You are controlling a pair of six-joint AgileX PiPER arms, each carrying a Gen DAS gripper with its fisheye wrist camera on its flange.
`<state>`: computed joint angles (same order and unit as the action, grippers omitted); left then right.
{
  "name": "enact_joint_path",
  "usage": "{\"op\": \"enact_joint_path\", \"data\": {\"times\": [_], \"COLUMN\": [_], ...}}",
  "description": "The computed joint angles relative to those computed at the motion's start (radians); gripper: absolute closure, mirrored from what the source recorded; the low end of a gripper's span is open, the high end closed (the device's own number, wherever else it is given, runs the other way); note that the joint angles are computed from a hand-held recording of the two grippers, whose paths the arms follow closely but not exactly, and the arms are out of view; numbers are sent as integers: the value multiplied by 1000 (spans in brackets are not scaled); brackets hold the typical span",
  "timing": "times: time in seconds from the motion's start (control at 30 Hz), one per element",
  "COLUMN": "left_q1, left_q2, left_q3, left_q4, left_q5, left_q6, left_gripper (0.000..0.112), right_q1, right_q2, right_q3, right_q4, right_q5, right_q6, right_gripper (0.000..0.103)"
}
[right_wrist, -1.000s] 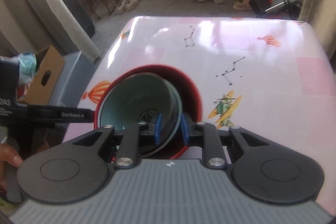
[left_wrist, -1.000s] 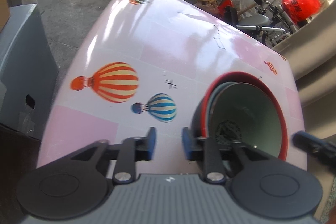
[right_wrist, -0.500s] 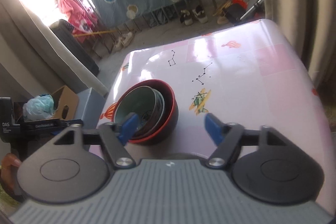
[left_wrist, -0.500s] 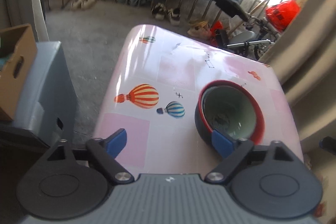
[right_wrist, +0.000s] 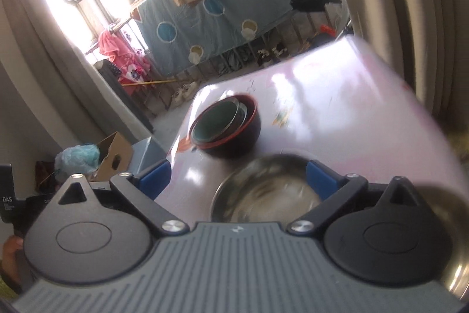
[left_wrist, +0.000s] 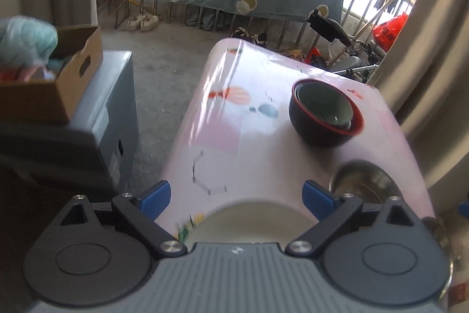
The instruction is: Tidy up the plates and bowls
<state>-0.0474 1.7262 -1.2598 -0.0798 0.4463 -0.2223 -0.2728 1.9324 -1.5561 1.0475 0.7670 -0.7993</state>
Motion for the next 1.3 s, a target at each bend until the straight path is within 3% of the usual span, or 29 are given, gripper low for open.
{"op": "enact_joint_path", "data": {"times": [0.33,0.43,0.5,0.6,0.67,0.87,1.1,1.17,1.3], "left_q1": [-58,-36,-32,-19,1,50,75,78,72], "left_q2": [-154,-144,-127,-92,-75,-44,26,46,59], "left_q3": [374,406,413,402,397,392,330,314,314], "left_q4": [509,377,368,301,164,-179,-260,-277,-298], "left_q5": [-221,-271,-283,-268,-262,-277,-231,-221,-249], "left_q6": [-541,-402,-391,-322,-183,185,266,285,306], "left_gripper": [15,15,17,33,47,72,88,92,91], "right_q1": [21,77,123,188,224,272,274,273,285], "right_q2": [-60,-39,-23,20,49,134,189,203,227], "right_q3": [279,322,350,355,342,269,194,174,141], "right_q4": [149,144,155,158,152,136,97,83,69], "right_q5": [117,118,94,41,2,-34,-64,-66,-76], "right_q6": [-101,-106,-116,-97,-76,-1,57,75,85], "right_gripper": [4,5,8,18,25,48,66,75,84]}}
